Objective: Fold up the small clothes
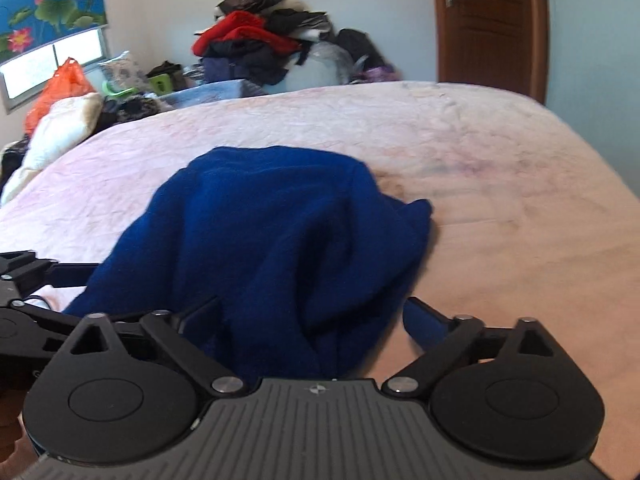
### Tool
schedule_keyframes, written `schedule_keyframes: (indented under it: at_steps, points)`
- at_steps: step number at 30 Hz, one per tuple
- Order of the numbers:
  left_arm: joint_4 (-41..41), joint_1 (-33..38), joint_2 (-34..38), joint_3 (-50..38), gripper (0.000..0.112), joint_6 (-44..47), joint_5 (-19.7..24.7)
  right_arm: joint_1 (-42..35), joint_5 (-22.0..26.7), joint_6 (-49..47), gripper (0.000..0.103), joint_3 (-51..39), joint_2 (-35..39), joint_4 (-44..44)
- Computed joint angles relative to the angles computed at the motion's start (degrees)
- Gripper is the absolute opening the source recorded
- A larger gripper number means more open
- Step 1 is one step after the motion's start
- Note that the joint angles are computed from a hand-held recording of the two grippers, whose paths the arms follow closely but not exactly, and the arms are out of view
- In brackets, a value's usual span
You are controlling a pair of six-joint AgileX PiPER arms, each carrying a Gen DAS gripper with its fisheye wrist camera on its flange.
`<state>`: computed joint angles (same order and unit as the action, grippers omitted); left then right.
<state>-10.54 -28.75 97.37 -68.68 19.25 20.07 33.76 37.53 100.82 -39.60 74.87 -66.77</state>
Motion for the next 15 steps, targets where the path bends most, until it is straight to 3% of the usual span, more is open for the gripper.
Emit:
schedule_keyframes:
  at_steps: [5,7,9,10,12,15]
  points:
    - [-1.28,0.59,-0.94,0.04,0.089,1.59,1.01,0.48,0.24,7.83,0.101,4.68,-4.59,-2.14]
    - [-7.35,2.53,-1.72,0.35,0.089,8.86,0.25,-0.8,-1.14,9.76,0.102,6.79,-6.99,-0.98]
    - [-17.75,6.25,-2.64,1.03,0.089,19.52,-0.43,-4.62,-6.59,9.61,0.102,9.72,-10.62,1.55]
    - [-23.25,8.81,-2.15,-0.09,0.09,24.78,1.97,-8.17,-12.32,9.77,0.103,12.0,-13.05,1.58]
    - [-31.14,14.82,1.14,-5.23,0.091,31.29,12.38,-15.06,-23.78,13.34,0.103,16.39,-16.99,-1.49]
    - [-36.27,21.46,9.4,-14.8,0.091,29.46,29.57,-24.88,-40.97,5.73,0.102,19.55,-17.54,6.24]
